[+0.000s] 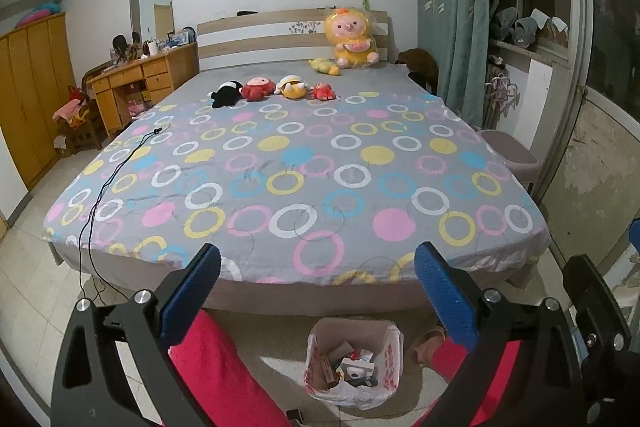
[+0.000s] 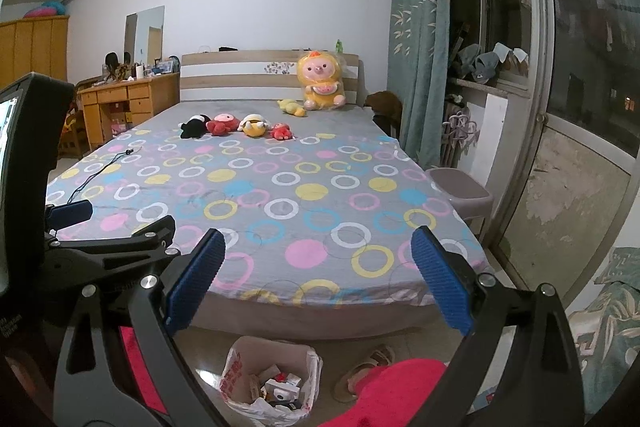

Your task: Collect trash

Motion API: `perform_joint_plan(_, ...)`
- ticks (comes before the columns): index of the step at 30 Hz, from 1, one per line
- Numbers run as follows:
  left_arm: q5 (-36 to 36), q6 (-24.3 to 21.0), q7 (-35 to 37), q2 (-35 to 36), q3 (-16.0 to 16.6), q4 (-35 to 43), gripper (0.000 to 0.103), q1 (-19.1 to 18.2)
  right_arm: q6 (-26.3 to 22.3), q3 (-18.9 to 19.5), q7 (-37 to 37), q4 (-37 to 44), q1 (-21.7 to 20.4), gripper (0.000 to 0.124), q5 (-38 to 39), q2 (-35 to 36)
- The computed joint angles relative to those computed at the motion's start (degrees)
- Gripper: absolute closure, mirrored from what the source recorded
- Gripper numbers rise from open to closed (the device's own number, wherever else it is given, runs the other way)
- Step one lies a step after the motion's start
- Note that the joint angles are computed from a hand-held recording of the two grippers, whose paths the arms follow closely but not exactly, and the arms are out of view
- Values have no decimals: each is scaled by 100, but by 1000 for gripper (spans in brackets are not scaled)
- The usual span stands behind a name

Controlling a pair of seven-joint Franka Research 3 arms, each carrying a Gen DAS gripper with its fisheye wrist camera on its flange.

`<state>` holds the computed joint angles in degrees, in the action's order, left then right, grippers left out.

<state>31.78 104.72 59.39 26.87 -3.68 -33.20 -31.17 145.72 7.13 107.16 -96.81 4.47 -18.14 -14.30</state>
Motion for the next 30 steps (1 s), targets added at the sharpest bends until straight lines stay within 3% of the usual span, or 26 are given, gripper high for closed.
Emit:
perform_joint_plan(9, -7, -53, 13, 62, 45, 121, 8, -28, 9, -8, -2, 11, 10, 32, 14, 9)
perform_joint_plan(11, -24, 87, -18, -114, 14, -191, 8, 45, 44, -6, 3, -37, 11, 32, 7, -21)
perform_joint_plan(30, 31, 93, 8, -251, -146, -404, 8, 177, -5, -17, -81, 9, -7, 32, 108, -30)
